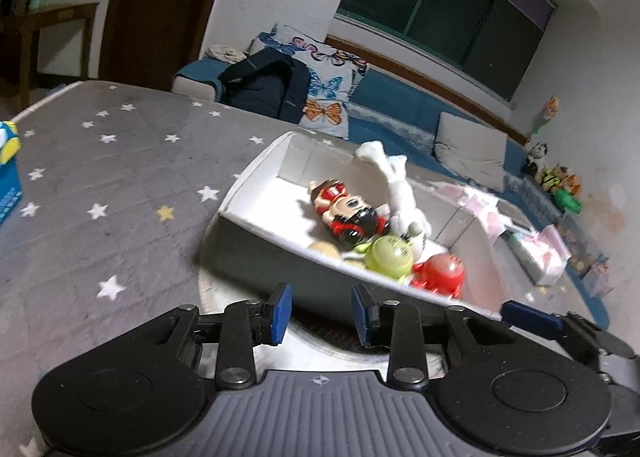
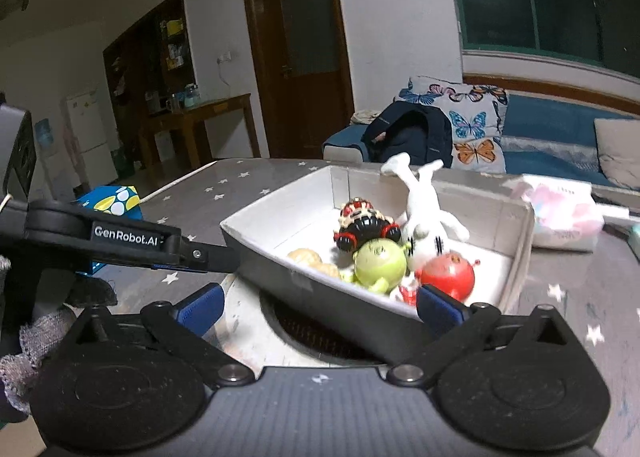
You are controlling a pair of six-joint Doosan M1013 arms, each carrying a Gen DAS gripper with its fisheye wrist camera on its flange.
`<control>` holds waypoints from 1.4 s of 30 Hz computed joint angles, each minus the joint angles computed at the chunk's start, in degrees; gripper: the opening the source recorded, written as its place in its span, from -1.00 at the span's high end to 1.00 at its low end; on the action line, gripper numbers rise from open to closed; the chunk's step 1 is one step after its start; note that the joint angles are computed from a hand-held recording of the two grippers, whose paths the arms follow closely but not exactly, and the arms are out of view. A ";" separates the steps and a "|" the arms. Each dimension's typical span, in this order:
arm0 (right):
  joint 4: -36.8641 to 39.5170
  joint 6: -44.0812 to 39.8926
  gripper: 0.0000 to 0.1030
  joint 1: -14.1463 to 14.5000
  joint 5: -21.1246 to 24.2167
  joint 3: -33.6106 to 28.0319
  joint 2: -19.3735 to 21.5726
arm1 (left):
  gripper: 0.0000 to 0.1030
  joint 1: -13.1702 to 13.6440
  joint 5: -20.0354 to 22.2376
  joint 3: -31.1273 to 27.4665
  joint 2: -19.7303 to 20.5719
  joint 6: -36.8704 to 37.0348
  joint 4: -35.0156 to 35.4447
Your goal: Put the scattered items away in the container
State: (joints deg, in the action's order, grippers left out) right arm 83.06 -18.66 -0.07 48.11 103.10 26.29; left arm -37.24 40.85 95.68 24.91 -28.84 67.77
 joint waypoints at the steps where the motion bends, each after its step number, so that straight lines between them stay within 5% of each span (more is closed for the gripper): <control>1: 0.34 -0.10 -1.00 -0.10 -0.50 0.45 -0.16 | 0.31 -0.41 1.53 -0.44 0.26 1.50 -1.23; 15: 8.31 -4.06 -1.00 -1.47 -5.57 6.21 -2.25 | 0.30 -5.00 12.13 -1.28 1.10 3.16 -1.95; 42: 7.47 -1.11 -1.00 -1.49 -8.95 8.57 -3.11 | 0.30 -8.13 17.82 -2.47 2.61 4.96 -1.99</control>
State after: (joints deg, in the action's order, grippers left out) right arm 90.53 -19.77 -1.57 39.16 111.67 23.18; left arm -45.37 58.67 93.20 27.52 -23.88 65.78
